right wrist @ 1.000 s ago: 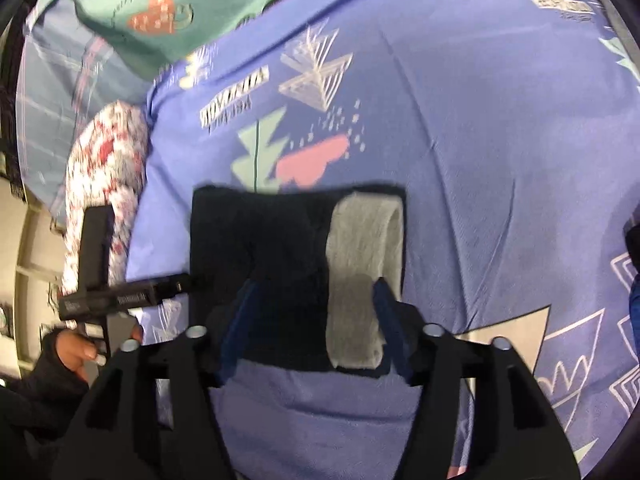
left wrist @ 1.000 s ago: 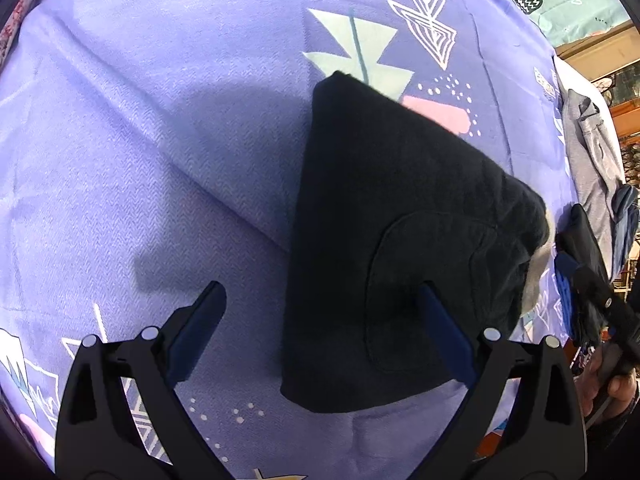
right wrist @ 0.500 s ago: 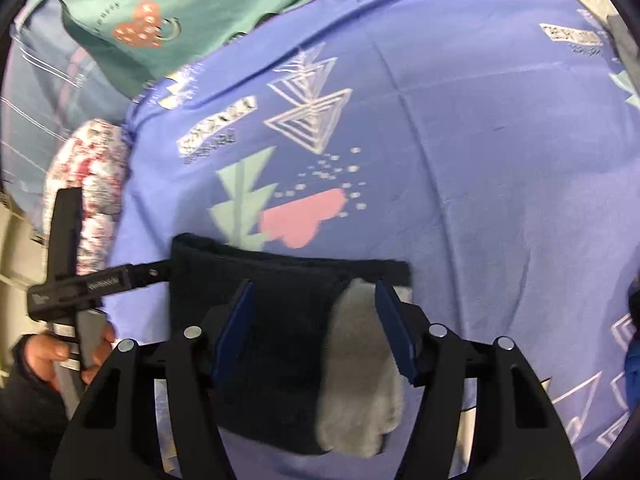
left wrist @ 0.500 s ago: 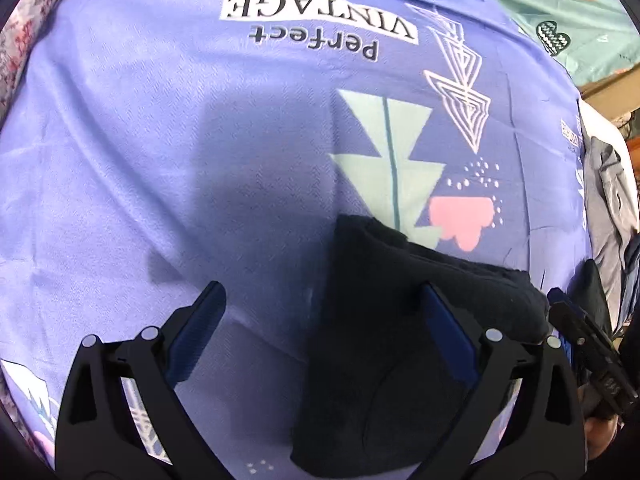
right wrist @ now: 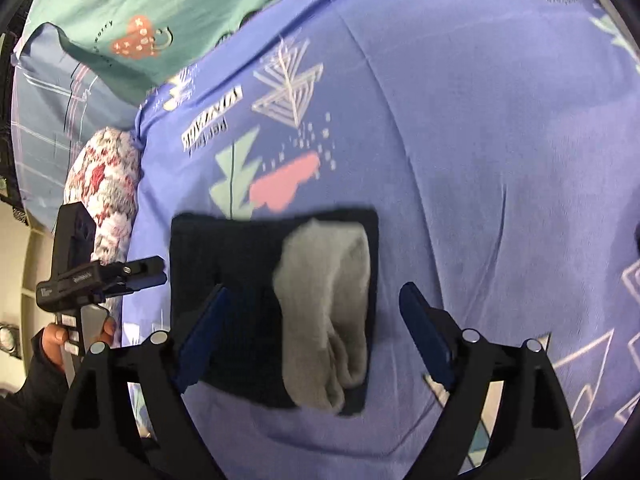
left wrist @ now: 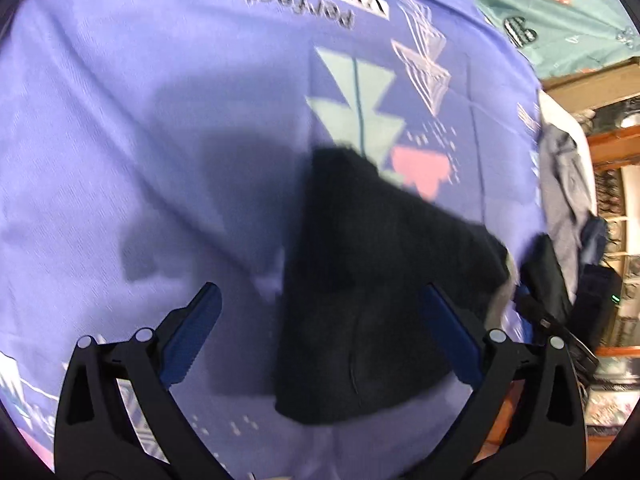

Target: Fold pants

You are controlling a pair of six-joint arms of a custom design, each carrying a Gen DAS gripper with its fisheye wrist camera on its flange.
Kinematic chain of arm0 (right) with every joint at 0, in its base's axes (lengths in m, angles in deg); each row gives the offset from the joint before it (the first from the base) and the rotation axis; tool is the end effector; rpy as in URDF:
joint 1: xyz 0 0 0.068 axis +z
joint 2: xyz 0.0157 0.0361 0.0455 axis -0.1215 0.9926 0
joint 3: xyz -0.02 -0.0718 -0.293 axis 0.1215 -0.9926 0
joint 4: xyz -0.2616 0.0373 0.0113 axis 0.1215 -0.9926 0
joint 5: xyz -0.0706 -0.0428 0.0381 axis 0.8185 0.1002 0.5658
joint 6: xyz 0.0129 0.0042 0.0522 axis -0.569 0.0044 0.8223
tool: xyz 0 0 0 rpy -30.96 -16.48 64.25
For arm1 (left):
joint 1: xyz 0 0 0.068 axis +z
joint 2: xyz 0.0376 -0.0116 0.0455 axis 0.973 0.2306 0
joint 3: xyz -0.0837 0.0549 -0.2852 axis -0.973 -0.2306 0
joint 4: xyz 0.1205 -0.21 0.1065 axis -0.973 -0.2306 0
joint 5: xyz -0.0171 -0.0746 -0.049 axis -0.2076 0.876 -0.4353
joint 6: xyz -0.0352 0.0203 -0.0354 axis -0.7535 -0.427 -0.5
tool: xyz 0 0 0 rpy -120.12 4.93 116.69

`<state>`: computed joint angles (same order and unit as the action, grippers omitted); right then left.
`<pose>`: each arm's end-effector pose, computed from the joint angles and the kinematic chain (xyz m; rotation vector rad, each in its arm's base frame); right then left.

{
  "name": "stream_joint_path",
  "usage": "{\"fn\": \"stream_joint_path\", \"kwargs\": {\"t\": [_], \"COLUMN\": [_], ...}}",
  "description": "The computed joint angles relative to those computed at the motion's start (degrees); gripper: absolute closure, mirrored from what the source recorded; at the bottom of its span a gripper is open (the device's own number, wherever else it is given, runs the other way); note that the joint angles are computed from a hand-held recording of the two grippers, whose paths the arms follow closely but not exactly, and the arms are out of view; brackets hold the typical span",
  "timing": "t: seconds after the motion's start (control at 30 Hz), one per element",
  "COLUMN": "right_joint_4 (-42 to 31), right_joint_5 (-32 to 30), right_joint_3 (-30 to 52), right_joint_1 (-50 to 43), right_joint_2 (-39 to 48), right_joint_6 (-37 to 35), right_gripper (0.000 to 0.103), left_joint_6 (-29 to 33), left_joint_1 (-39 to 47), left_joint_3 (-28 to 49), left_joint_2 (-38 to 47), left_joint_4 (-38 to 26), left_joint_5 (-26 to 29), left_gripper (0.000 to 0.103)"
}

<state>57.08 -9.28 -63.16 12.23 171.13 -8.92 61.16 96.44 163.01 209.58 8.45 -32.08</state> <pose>0.1942 0.0764 0.1072 0.4839 2.5745 0.7315 0.4172 0.1346 0.1263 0.3776 3.0196 -0.7296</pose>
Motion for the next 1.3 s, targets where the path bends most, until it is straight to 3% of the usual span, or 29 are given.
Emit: {"fn": "stream_joint_path", "kwargs": {"t": [0.17, 0.47, 0.63, 0.7, 0.8, 0.9, 1.0, 1.07, 1.2, 1.3], "right_joint_4": [11.0, 22.6, 23.8, 22.7, 23.5, 26.5, 32.3, 37.4, 39.9, 34.7], "right_joint_5": [-5.4, -10.5, -9.2, -9.4, -10.5, -12.9, -17.3, -19.8, -18.9, -16.3], "right_joint_3": [-4.1, -4.9, -2.9, -1.7, -1.2, -1.5, -3.2, -4.6, -4.4, -2.1], "right_joint_1": [-1.3, -0.9, 1.1, 1.3, 1.5, 1.0, -1.4, -3.4, -3.3, -0.9], "right_joint_2": [6.0, 15.0, 16.7, 17.0, 18.0, 19.9, 22.4, 24.9, 27.1, 24.6], "right_joint_6": [3.5, 4.7, 5.2, 5.0, 5.1, 6.1, 7.7, 8.7, 9.0, 7.6], "right_gripper": [0.016, 0.016, 0.013, 0.013, 0.013, 0.023, 0.037, 0.040, 0.035, 0.027], "left_joint_6": [3.9, 5.6, 7.2, 8.2, 8.8, 9.7, 11.0, 13.1, 11.6, 10.6], "left_joint_1": [0.0, -1.4, -2.6, -3.4, -4.9, -5.0, -4.6, -3.5, -1.7, -2.0], "left_joint_3": [-3.5, -1.9, -2.0, -0.8, -8.1, -10.0, -8.6, -6.0, -1.2, -1.7], "left_joint_2": [0.4, 4.2, 4.1, 5.5, 1.3, 0.2, 1.0, 2.8, 7.2, 6.6], "left_joint_4": [-0.3, -2.5, -3.3, -7.2, -0.5, 1.2, -0.9, -4.1, -8.8, -9.0], "left_joint_5": [-1.3, -0.1, -0.5, 0.7, -0.6, -0.6, -0.2, 1.2, 4.5, 4.8], "left_gripper": [0.002, 0.002, 0.004, 0.014, 0.013, 0.017, 0.027, 0.029, 0.024, 0.016]}}
